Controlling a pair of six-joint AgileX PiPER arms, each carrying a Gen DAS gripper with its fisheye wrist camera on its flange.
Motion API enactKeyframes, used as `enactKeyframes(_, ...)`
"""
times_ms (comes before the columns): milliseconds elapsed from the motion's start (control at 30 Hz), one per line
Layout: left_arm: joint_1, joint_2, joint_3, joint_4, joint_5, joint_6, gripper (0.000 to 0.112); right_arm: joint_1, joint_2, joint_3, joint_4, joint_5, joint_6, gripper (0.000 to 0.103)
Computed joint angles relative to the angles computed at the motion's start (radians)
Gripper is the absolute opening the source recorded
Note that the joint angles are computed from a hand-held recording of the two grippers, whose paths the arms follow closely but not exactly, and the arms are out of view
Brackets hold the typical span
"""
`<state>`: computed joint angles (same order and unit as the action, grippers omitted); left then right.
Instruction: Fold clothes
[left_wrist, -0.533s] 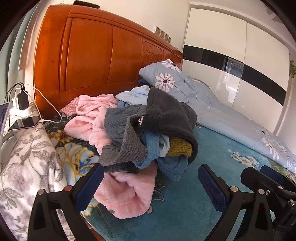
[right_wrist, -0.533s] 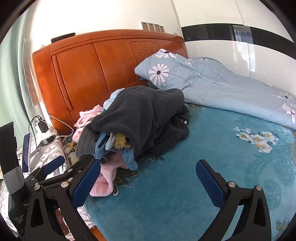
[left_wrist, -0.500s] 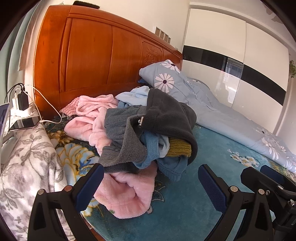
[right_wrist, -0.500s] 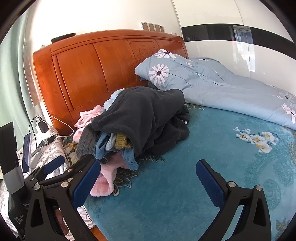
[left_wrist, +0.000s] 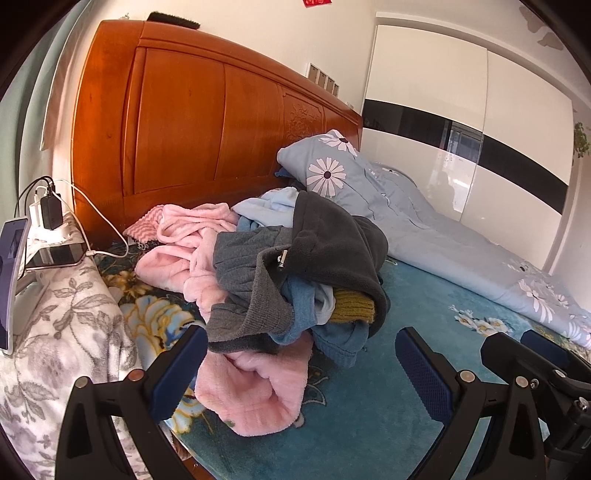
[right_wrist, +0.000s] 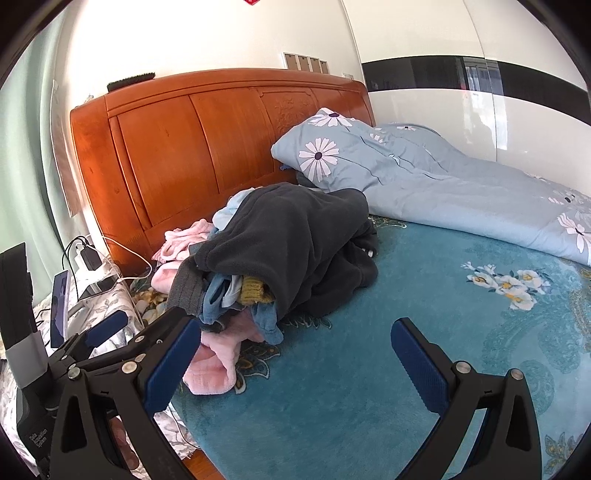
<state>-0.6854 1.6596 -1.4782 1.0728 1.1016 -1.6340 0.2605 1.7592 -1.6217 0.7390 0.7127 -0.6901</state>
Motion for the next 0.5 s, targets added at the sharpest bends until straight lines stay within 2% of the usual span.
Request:
enactKeyframes(200,-0.016,0.007,-0.012,0.023,0.018,-0.007,0.103,-0.009,-0.005,0.008,0.037,-0.008,-0.021,0.103)
enactKeyframes(500,-0.020,0.009,-0.011,0.041,0.003,-0.026,0.103,-0.020,-0.021,0.044,0.089,-0.034,-0.074,0.103)
